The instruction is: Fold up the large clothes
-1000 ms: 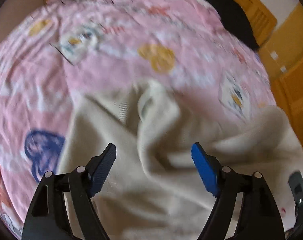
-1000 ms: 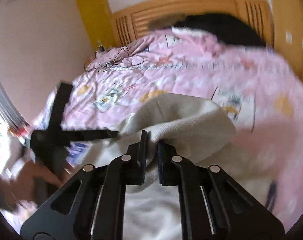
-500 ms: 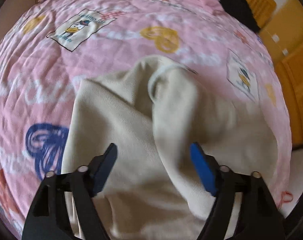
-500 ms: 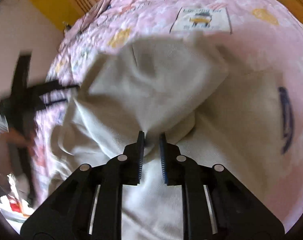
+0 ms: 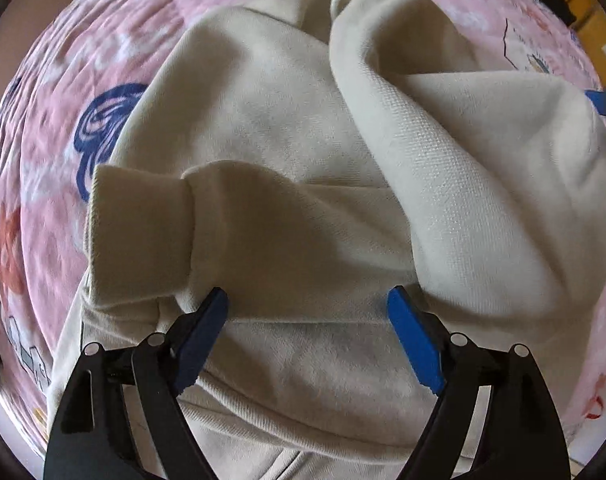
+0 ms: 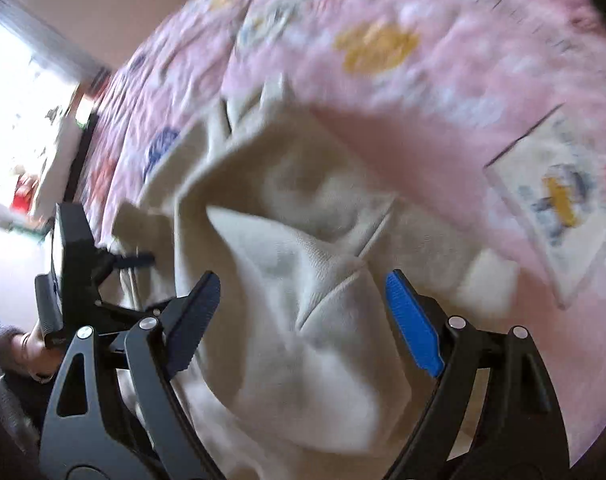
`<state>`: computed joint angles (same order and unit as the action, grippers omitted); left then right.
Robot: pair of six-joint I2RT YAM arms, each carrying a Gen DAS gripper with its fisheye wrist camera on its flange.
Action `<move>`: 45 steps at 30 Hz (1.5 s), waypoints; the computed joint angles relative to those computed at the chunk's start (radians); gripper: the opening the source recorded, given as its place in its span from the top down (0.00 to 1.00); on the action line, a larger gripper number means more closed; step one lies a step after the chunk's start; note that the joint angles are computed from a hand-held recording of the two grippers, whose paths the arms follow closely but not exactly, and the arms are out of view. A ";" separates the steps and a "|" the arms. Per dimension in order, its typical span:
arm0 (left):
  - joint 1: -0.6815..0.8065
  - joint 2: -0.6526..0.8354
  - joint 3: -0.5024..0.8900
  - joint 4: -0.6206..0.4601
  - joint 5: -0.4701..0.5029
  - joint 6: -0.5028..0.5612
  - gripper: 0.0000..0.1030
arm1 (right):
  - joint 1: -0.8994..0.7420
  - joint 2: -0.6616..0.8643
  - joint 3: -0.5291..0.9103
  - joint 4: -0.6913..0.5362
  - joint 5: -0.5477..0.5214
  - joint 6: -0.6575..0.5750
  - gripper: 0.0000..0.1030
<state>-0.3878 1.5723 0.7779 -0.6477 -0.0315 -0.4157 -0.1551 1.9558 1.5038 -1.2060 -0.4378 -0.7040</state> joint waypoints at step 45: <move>0.071 0.110 0.104 0.205 0.138 -0.044 0.17 | 0.381 -0.918 -0.692 0.417 0.285 0.365 0.87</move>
<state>-0.3163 1.6827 0.8818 -0.4428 0.1064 -0.4600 0.2258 1.0375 0.8116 -0.7885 -0.1531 -0.3395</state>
